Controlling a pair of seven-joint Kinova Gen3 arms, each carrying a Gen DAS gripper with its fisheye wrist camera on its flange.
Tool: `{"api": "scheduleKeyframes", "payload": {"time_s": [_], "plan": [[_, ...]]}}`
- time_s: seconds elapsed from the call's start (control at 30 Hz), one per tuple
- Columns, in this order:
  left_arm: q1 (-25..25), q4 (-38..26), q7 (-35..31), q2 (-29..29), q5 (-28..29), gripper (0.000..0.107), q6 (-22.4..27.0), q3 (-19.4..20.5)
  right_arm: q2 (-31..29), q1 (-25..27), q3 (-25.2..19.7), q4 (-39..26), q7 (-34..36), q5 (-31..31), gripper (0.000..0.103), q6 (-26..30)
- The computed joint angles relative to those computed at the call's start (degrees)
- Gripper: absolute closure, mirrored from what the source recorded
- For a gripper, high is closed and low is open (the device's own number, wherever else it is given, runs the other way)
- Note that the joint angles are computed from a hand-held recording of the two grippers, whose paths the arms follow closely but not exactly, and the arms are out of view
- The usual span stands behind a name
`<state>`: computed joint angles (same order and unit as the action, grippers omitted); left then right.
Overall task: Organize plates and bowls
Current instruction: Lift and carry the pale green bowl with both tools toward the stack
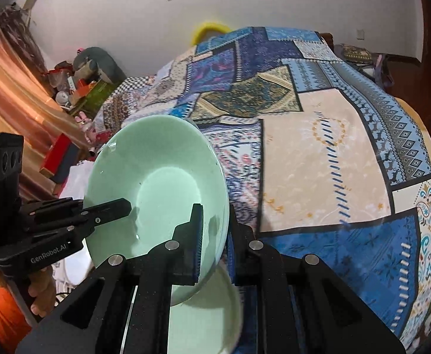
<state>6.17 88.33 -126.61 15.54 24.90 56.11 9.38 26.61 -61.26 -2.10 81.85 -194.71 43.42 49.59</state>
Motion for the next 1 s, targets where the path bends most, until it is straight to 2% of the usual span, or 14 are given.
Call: {"api": "scheduleKeyframes", "payload": {"time_s": [0.33, 0.6, 1.0], "plan": [[-6.2, 4.5, -5.6, -4.9, 5.0, 0.096, 2.2, -2.8, 3.8, -2.2, 0.4, -7.1, 3.8, -1.1, 0.090, 1.7], [-10.3, 8.7, -11.4, -8.8, 8.8, 0.096, 1.8, -6.1, 6.9, -3.9, 1.8, -12.5, 7.2, -2.5, 0.090, 0.7], [-15.8, 11.8, -18.5, -9.6, 12.6, 0.096, 2.4, -9.7, 13.0, -4.6, 3.3, -22.3, 15.7, -8.7, 0.090, 0.7]]}}
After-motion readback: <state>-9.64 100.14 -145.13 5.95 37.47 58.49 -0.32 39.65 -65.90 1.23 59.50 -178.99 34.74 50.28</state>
